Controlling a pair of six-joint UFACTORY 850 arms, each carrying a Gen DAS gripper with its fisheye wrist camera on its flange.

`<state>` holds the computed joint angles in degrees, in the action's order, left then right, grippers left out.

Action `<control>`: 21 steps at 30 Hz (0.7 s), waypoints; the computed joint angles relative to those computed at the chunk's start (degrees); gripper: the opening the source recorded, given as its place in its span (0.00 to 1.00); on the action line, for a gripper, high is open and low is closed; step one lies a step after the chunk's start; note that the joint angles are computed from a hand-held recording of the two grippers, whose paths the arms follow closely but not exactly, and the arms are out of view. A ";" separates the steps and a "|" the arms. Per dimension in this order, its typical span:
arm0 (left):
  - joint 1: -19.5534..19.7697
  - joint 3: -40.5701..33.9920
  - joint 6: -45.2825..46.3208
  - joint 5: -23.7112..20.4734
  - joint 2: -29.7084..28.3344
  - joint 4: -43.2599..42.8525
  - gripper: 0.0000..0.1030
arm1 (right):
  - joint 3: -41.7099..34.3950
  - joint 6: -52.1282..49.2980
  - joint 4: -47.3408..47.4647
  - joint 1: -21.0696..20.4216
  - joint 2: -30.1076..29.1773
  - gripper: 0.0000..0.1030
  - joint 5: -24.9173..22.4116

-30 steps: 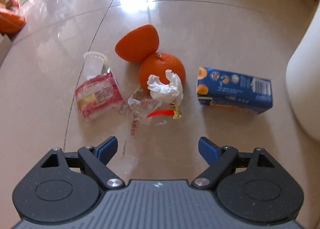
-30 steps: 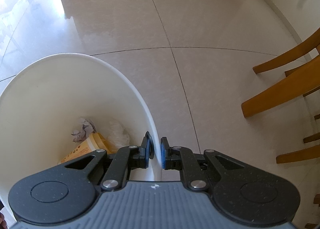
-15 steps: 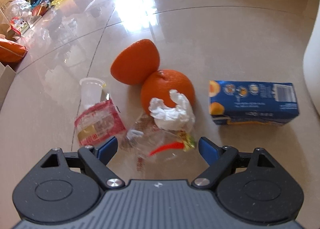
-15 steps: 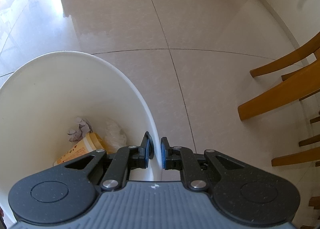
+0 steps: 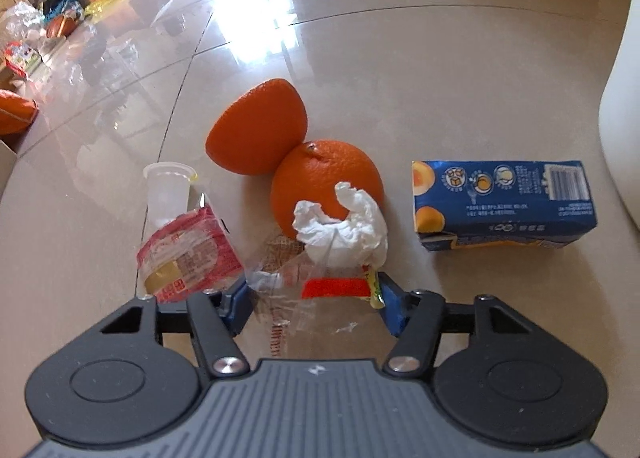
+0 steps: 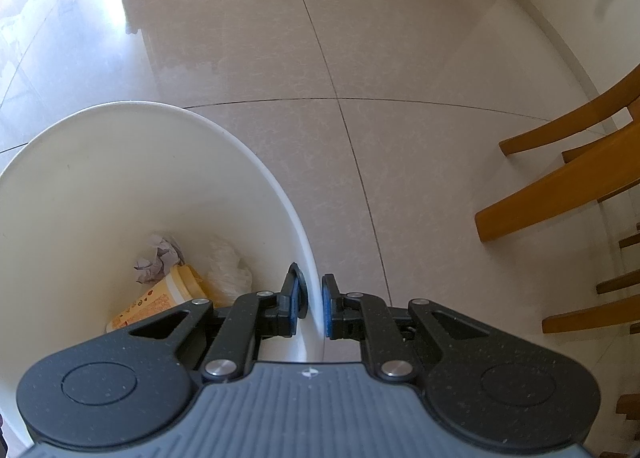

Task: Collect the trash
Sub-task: 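Return the left tool to the pile and grasp the clear plastic wrap, then carry the plastic wrap into the wastebasket and open the left gripper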

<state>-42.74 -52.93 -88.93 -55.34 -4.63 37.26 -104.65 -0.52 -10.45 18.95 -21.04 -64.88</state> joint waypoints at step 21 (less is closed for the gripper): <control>2.11 -11.16 20.78 -5.44 7.30 -18.13 0.41 | -1.99 -0.79 3.83 -1.60 -0.99 0.13 -1.65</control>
